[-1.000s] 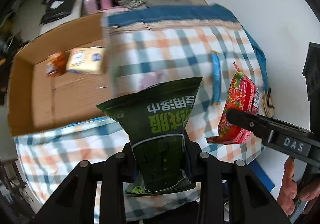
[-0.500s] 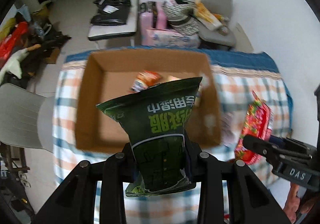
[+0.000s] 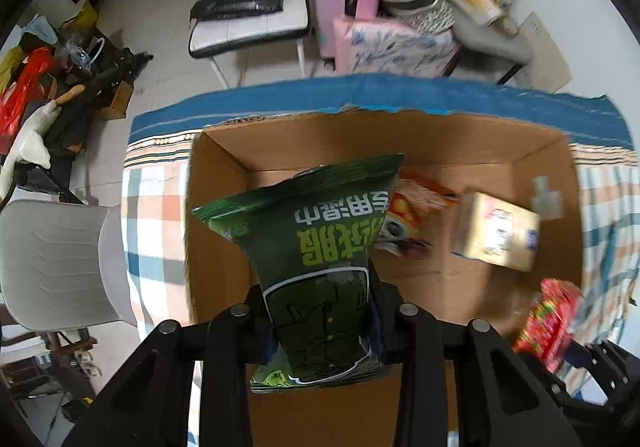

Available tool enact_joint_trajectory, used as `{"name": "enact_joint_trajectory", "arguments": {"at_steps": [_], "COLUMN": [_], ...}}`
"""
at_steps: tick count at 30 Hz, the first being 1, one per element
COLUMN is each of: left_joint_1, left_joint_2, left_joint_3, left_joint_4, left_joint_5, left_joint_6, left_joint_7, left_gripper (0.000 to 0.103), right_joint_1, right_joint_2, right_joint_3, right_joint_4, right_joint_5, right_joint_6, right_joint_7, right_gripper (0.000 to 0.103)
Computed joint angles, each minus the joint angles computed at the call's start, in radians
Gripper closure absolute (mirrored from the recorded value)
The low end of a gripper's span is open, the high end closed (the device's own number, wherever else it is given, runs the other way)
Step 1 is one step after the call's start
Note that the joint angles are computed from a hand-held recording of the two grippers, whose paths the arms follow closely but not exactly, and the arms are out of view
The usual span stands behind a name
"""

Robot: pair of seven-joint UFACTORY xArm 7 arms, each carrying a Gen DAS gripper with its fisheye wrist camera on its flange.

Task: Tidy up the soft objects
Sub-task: 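Carry both bags into the box and open both grippers to drop them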

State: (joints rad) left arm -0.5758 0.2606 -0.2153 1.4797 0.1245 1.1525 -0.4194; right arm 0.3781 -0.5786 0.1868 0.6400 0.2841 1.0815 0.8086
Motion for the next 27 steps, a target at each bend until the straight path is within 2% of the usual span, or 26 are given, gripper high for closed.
{"name": "enact_joint_trajectory", "arguments": {"at_steps": [8,13,17,20,23,26,27], "left_joint_1": [-0.001,-0.008,0.0,0.005,0.016,0.023,0.028], "left_joint_2": [0.154,0.221,0.239,0.221,0.179,0.12,0.093], "left_joint_3": [0.021,0.035,0.039,0.039,0.034,0.027,0.022], "left_joint_4": [0.113,0.188,0.215,0.205,0.173,0.123,0.097], "left_joint_5": [-0.002,-0.016,-0.05,-0.064,-0.084,-0.096,-0.108], "left_joint_6": [0.036,0.091,0.107,0.097,0.08,0.055,0.042], "left_joint_7": [0.048,0.054,0.044,0.041,0.04,0.035,0.038], "left_gripper": [0.072,0.069,0.067,0.065,0.062,0.055,0.048], "right_joint_1": [0.004,0.008,-0.002,-0.009,-0.014,-0.018,-0.018], "right_joint_2": [0.114,0.143,0.135,0.131,0.115,0.099,0.092], "right_joint_3": [-0.004,-0.024,-0.03,-0.024,-0.021,-0.012,-0.009], "right_joint_4": [-0.016,-0.03,-0.029,-0.014,0.005,0.034,0.039], "right_joint_5": [0.018,0.055,0.051,0.031,0.011,-0.014,-0.022], "right_joint_6": [-0.064,-0.096,-0.085,-0.063,-0.034,0.002,0.008], "right_joint_7": [-0.01,-0.035,-0.041,-0.038,-0.035,-0.026,-0.025], "right_gripper": [0.053,0.052,0.039,0.036,0.024,0.011,0.007]}}
